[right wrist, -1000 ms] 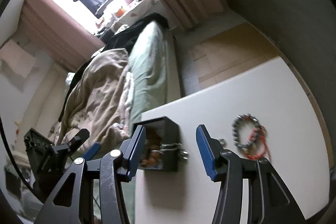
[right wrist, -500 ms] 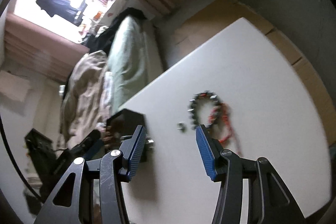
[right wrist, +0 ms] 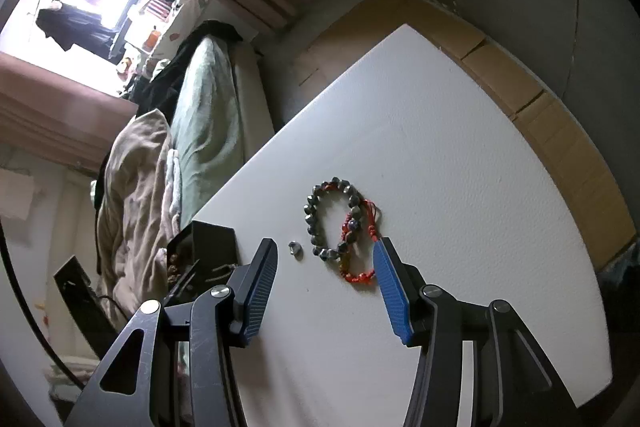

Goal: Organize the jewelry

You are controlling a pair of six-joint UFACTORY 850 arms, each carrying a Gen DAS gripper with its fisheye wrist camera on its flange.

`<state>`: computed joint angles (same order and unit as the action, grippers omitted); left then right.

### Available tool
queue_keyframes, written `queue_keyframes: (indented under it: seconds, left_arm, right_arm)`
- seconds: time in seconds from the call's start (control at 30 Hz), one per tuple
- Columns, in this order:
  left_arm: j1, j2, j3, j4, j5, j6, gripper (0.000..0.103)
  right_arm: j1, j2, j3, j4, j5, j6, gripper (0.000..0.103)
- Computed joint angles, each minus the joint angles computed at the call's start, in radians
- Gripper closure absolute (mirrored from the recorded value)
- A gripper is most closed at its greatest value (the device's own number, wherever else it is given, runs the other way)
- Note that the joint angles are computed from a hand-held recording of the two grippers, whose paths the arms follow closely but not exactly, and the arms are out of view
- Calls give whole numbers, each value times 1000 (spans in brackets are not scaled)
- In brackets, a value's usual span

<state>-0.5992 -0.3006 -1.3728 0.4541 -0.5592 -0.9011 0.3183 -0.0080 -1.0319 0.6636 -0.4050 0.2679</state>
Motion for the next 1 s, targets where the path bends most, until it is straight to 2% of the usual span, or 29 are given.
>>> queue_keyframes:
  seconds: [0.07,0.13,0.17,0.27,0.3,0.37,0.47,0.6,0.83,0.87,1.0]
  left_arm:
    - [-8,-13,-7,33,-20,-21,50]
    - [-14,-26,-15,56,-43,-35,55]
    - [-14,-31,-18,59,-51,-35,59]
    - [-9,-35,-16,44,-58,-26,82]
    - [0,-26,-6,4,-28,3,89]
    - [4,-18,-3,-33,-15,43,95]
    - [-7,-7,0,2,-16,29,96]
    - [19,22,18,-104,29,87,96]
    - [60,74,50,-265,105,204,97]
    - [67,85,57,-309,126,241,101]
    - [72,116,67,-298,158,235,101]
  right_arm:
    - [3,-4,-3,-16,-3,10,52]
    - [8,-13,-12,-62,-8,46,52]
    - [11,-18,-17,-84,-13,66,52]
    - [15,-40,-32,-143,-23,113,52]
    - [16,-44,-35,-150,-26,118,52]
    - [14,-57,-40,-128,-30,94,52]
    - [16,-70,-48,-117,-30,74,52]
    - [23,-96,-60,-75,-39,32,52]
    - [35,-142,-88,-149,-61,103,67]
    - [40,-144,-93,-186,-58,136,67]
    - [51,-153,-107,-262,-53,210,69]
